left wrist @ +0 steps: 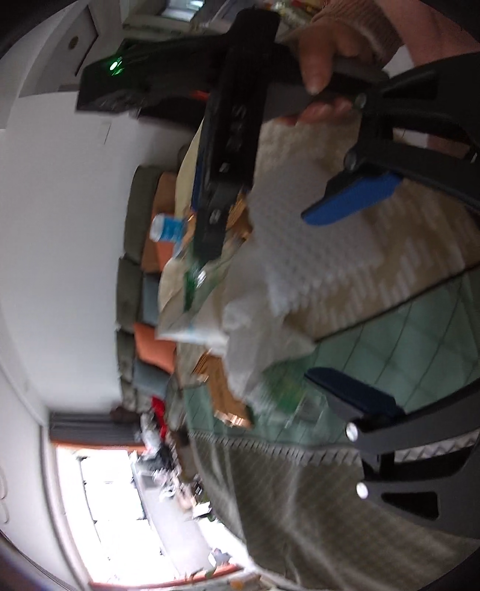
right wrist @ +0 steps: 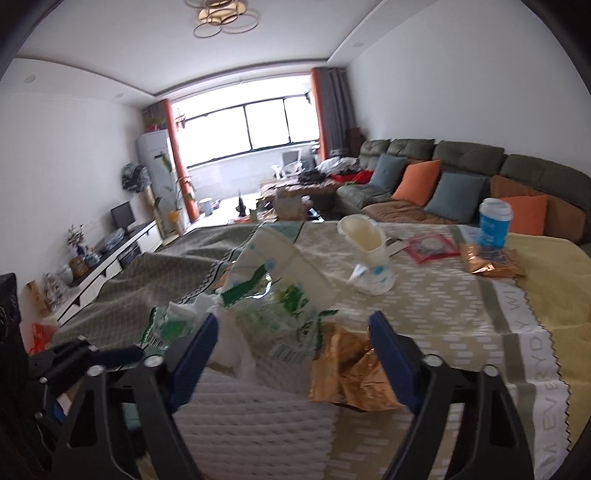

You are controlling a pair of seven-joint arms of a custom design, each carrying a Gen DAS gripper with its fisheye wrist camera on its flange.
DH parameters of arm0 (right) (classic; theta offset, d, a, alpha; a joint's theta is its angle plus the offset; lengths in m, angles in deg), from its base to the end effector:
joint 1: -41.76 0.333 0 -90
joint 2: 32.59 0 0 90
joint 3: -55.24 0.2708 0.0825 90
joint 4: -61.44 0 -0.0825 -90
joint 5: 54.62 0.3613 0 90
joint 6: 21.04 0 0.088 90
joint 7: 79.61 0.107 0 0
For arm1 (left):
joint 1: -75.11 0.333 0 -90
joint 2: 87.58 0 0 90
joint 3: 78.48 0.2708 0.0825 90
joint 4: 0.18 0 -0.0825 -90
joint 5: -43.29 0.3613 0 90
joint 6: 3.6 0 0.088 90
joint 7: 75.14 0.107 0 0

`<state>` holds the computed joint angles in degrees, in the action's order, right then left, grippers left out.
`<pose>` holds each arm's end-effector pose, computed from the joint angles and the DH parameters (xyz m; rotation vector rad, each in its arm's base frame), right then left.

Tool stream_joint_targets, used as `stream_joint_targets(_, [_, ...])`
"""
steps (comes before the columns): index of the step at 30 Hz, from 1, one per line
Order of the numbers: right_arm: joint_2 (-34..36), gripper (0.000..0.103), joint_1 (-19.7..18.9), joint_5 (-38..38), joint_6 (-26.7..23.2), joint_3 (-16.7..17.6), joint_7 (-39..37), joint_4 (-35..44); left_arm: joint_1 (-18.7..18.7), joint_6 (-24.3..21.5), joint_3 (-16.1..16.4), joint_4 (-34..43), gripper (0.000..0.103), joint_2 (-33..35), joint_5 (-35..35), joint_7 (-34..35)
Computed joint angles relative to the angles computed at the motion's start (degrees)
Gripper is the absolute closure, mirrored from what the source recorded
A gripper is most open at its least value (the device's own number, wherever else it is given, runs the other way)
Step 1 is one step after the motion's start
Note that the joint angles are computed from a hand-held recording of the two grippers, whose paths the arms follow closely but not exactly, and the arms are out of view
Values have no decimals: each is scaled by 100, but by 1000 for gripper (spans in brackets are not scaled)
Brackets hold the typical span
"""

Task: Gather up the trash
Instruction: 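Grasp the white mesh foam sleeve with the left tool while the right tool grasps the clear green-printed wrapper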

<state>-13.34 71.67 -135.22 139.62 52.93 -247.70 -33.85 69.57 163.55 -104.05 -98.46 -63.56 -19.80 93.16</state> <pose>0.5543 0.3460 0.4390 -1.4266 1.5640 -0.7855 0.6026 -0.2592 0.3943 -0.9496 2.3288 -1.3185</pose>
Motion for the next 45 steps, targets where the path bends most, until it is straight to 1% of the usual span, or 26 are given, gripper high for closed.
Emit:
stream_joint_targets(1, [46, 36, -44, 97, 107, 23, -100, 42, -10, -196, 64, 16, 34, 0, 139, -149])
stream_joint_targets(2, [77, 40, -63, 179, 185, 29, -183, 72, 6, -450, 108, 35, 40, 1, 256, -260])
stream_joint_targets(3, [86, 47, -69, 210, 255, 10, -216, 72, 36, -585, 116, 35, 47, -5, 269, -274])
stream_joint_targets(4, [107, 53, -78, 272, 308, 1, -290, 94, 50, -735, 131, 61, 50, 12, 294, -298])
stream_joint_targets(5, [118, 56, -77, 344, 352, -4, -364, 105, 55, -888, 162, 93, 57, 33, 341, -348])
stream_joint_targets(6, [128, 61, -79, 404, 407, -18, -431, 112, 26, -1004, 212, 171, 61, 96, 431, -455])
stream_joint_targets(7, [136, 68, -84, 452, 456, -41, -494, 117, 35, -1094, 223, 210, 65, 128, 446, -497])
stream_joint_targets(8, [134, 72, -76, 486, 496, -59, -549, 118, 55, -1204, 244, 244, 75, 136, 475, -552])
stream_joint_targets(9, [131, 80, -71, 518, 552, -73, -602, 119, 49, -1294, 276, 324, 86, 192, 527, -638])
stream_joint_targets(10, [152, 89, -117, 586, 652, -96, -708, 129, 57, -1340, 285, 360, 90, 216, 540, -678])
stream_joint_targets(12, [163, 95, -106, 649, 723, -142, -817, 140, 111, -1445, 281, 402, 92, 229, 512, -707])
stream_joint_targets(15, [170, 98, -87, 613, 907, -251, -725, 147, 223, -1634, 245, 429, 94, 218, 356, -612])
stream_joint_targets(18, [118, 98, -63, 399, 1116, -369, -381, 136, 336, -1743, 217, 368, 94, 117, 62, -365])
stream_joint_targets(22, [15, 99, -79, -181, 1305, -464, 321, 152, 395, -1833, 270, 303, 95, -29, -342, -95])
stream_joint_targets(26, [-44, 99, -225, -609, 1416, -363, 795, 227, 450, -1904, 361, 298, 95, -121, -692, 89])
stream_joint_targets(28, [-33, 99, -303, -700, 1440, -290, 884, 292, 385, -1791, 414, 401, 95, -103, -791, 85])
stream_joint_targets(31, [47, 99, -385, -791, 1589, -226, 1002, 440, 470, -1722, 438, 221, 95, -340, -1169, 306])
stream_joint_targets(35, [146, 98, -389, -288, 1492, -159, 403, 507, 500, -1645, 599, -25, 95, -669, -1622, 556])
stream_joint_targets(36, [153, 95, -401, -75, 1480, -151, 240, 479, 479, -1611, 645, -72, 95, -716, -1711, 612])
stream_joint_targets(38, [125, 83, -418, 442, 1380, -129, -195, 340, 440, -1556, 742, -111, 95, -762, -1804, 632])
stream_joint_targets(39, [92, 71, -353, 473, 1338, -201, -174, 275, 440, -1519, 783, -169, 95, -821, -1878, 643])
stream_joint_targets(40, [41, 62, -326, 574, 1277, -229, -209, 171, 429, -1490, 823, -172, 95, -828, -1920, 640])
stream_joint_targets(41, [-17, 58, -330, 732, 1219, -221, -309, 47, 418, -1457, 860, -165, 95, -828, -1942, 621])
stream_joint_targets(42, [-62, 52, -314, 821, 1157, -227, -360, -44, 413, -1394, 892, -164, 95, -828, -1980, 608])
stream_joint_targets(45, [-175, 46, -348, 1265, 939, -145, -704, -326, 422, -1262, 962, -188, 95, -833, -2075, 587])
